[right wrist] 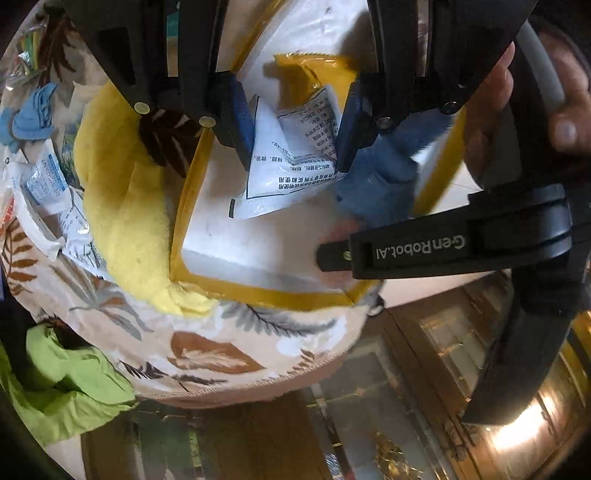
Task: Organize soft objects
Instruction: 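Drop the pink plush and white packet into the tray by opening both tools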
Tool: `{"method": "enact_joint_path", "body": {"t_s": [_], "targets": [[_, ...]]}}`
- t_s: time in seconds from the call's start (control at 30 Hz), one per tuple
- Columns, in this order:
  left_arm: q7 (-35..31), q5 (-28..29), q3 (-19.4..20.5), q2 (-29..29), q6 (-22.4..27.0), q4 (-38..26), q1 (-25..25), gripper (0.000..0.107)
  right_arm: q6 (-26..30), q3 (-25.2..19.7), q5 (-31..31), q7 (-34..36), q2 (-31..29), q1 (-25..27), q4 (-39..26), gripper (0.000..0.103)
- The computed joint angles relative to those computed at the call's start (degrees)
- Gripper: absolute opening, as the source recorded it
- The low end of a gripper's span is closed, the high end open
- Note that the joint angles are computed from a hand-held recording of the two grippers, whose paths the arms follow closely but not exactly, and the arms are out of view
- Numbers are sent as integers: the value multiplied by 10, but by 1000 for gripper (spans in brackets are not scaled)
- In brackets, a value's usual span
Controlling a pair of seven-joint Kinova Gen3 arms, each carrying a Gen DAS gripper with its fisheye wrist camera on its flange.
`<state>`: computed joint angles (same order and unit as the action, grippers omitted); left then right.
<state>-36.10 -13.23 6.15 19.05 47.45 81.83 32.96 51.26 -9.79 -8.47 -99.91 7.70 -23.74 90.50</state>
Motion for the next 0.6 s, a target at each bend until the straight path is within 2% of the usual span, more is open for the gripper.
{"method": "enact_joint_path", "body": {"t_s": [0.07, 0.13, 0.17, 0.2, 0.23, 0.33, 0.4, 0.47, 0.6], "targets": [[17, -22, 2, 2, 7, -2, 8, 42, -16, -14, -24, 2, -1, 25, 12, 52], [45, -62, 12, -3, 10, -2, 17, 71, -25, -1, -56, 22, -10, 26, 25, 55], [67, -85, 1, -6, 9, 1, 36, 74, -33, 2, -78, 37, -20, 32, 35, 60], [89, -108, -17, -12, 13, 1, 63, 75, -43, 0, -91, 45, -33, 39, 47, 65], [111, -132, -30, -12, 24, -3, 87, 75, -52, 7, -97, 46, -47, 38, 59, 75], [154, -189, -21, -8, 82, -31, 127, 75, -64, 24, -146, 73, -98, 59, 96, 85], [168, -212, -20, 0, 127, -56, 156, 75, -54, 47, -190, 105, -129, 76, 118, 86], [184, -236, 0, 1, 153, -68, 174, 75, -30, 84, -235, 143, -153, 83, 134, 86], [173, -247, 15, 19, 208, -107, 204, 75, 21, 113, -253, 170, -187, 114, 150, 86]]}}
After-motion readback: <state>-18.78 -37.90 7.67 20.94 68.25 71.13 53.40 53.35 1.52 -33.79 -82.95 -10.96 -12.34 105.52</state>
